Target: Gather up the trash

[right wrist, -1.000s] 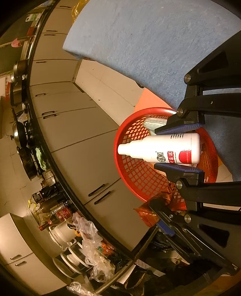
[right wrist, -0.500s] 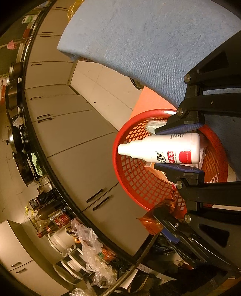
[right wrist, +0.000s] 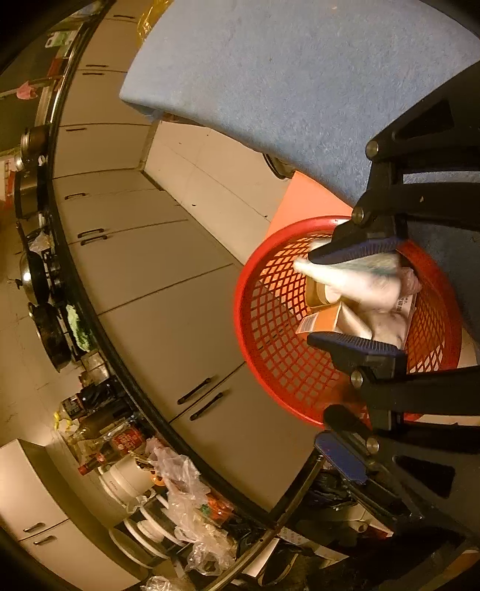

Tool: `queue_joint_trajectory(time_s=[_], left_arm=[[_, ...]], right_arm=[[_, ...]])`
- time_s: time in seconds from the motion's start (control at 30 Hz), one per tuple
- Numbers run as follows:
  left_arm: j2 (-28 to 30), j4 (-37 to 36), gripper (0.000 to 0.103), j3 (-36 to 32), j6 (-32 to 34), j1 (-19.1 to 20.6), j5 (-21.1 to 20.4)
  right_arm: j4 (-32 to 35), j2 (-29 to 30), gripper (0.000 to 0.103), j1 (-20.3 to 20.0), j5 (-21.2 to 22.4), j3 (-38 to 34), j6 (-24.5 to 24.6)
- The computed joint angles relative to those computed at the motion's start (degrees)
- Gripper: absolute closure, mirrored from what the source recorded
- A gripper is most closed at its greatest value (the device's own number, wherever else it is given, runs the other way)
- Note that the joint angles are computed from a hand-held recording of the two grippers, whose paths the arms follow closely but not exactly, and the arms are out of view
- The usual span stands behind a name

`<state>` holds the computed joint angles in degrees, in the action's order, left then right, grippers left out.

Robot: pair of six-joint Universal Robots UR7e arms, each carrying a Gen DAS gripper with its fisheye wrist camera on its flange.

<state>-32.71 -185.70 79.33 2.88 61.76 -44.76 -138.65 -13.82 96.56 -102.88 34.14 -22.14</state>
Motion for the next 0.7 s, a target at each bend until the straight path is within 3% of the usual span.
queue_joint_trajectory(time_s=[0.1,0.13,0.27,0.33,0.7], left_arm=[[-0.24,-2.63,0.034,0.98,1.03,-0.58,0.47],[-0.35,-3.20,0.027,1.32,1.22,-0.77,0.71],[-0.14,-7.72,0.014,2.40,2.89,-1.75,2.79],[0.17,-9.38,0.010,2.44,3.88,-2.15,4.20],[3.62,-18.22,0.004,-0.82,9.84,-3.67,15.60]], right_arm=[[-3.27,-2.40,0.062,0.10,0.54,4.00,-0.48],[-4.11,-3.00,0.058,0.15,0.61,4.98,-0.73],[-10.90,-6.00,0.033,0.60,-0.91,10.84,-2.73],[-14.27,-7.03,0.028,0.90,-2.20,13.29,-3.89],[-27.49,-7.85,0.016,1.98,-11.07,18.15,-12.02]])
